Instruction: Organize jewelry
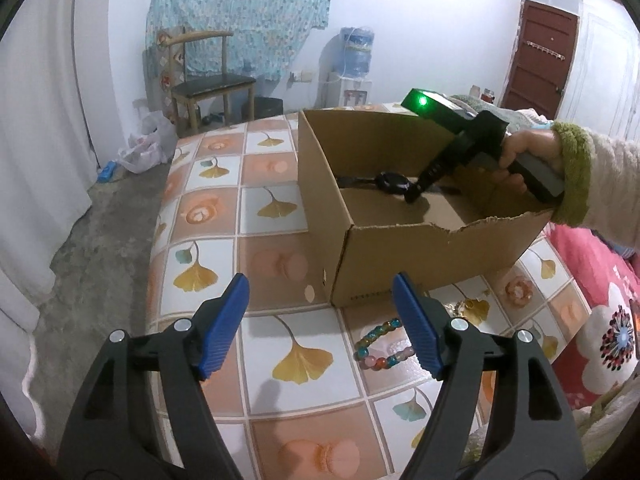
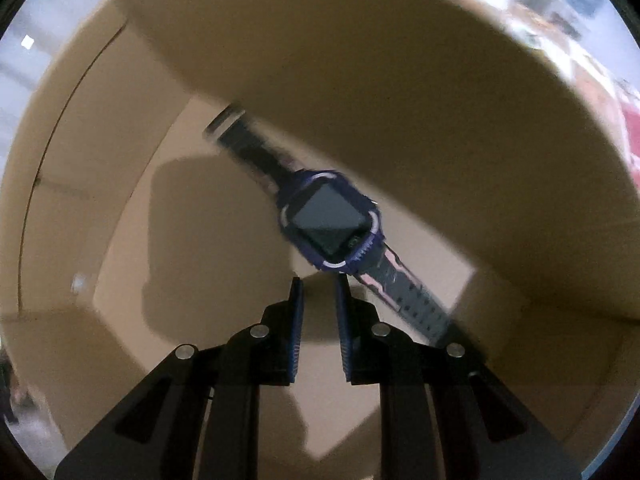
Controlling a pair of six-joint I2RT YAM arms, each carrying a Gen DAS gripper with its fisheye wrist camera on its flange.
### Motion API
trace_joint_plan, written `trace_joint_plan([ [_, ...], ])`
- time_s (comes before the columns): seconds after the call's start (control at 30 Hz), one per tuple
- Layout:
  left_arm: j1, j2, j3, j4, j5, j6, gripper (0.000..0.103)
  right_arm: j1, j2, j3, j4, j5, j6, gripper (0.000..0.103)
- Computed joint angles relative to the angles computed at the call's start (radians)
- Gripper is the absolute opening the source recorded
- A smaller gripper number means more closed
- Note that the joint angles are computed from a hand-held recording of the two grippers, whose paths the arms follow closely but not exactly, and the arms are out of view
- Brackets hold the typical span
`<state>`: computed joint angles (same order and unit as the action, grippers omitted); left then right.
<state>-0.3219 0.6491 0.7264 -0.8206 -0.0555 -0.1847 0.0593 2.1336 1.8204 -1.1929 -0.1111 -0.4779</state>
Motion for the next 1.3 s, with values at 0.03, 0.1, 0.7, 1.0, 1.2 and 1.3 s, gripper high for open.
trace_joint_plan([
  [0.03,-0.004,0.001,-0.003,-0.001,-0.003,-0.007,0.071,-0.005,-0.001,-0.003,0.012,-0.003,0.013,0.017],
  [0.1,-0.017,0.001,-0.01,-0.007,-0.018,-0.021,0.072,-0.024,-0.006,0.0,0.006,-0.028,0.032,0.017],
  [0.7,-0.452,0.11,-0.192,-0.024,-0.232,-0.416,0.074,-0.524,-1.078,-1.022,0.017,-0.357,-0.25,0.069],
  [1.0,-0.534,0.224,-0.19,0.011,-0.346,-0.51,0.09,-0.451,-1.273,-1.235,0.188,-0.15,-0.163,0.072],
  [1.2,-0.515,0.203,-0.203,0.003,-0.366,-0.552,0.095,-0.465,-1.228,-1.243,0.22,-0.155,-0.167,0.097],
  [1.3,-0.485,0.184,-0.207,-0.012,-0.362,-0.544,0.096,-0.478,-1.232,-1.239,0.221,-0.158,-0.169,0.097],
])
